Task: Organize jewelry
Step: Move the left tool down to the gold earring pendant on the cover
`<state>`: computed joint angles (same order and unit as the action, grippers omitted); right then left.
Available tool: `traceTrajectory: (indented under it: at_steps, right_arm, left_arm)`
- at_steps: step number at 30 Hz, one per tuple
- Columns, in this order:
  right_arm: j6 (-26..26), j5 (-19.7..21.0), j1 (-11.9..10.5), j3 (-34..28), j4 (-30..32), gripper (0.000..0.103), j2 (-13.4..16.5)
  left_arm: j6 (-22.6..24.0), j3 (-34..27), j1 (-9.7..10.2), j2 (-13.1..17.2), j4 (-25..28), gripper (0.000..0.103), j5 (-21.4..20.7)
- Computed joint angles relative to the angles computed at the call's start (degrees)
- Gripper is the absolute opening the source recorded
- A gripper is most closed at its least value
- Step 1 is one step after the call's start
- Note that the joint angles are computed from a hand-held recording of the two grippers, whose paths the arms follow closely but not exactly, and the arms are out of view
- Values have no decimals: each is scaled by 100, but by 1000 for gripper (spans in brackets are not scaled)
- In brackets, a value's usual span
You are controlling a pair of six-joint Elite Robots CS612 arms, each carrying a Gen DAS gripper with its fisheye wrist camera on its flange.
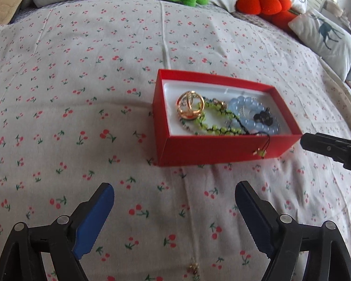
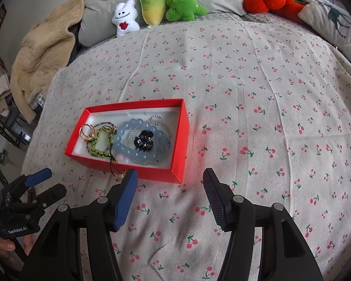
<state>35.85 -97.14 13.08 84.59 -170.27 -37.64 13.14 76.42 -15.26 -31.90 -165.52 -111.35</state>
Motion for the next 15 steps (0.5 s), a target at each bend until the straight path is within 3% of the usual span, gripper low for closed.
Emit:
traceTrajectory:
  at_steps: [8, 15]
  right_arm:
    - [291, -49, 94, 349, 82, 62, -108]
    - [332, -65, 174, 491, 171, 62, -177]
  left_arm:
    - [167, 317, 88, -65, 102, 88, -48]
    - [397, 668, 97, -149, -180, 88, 123]
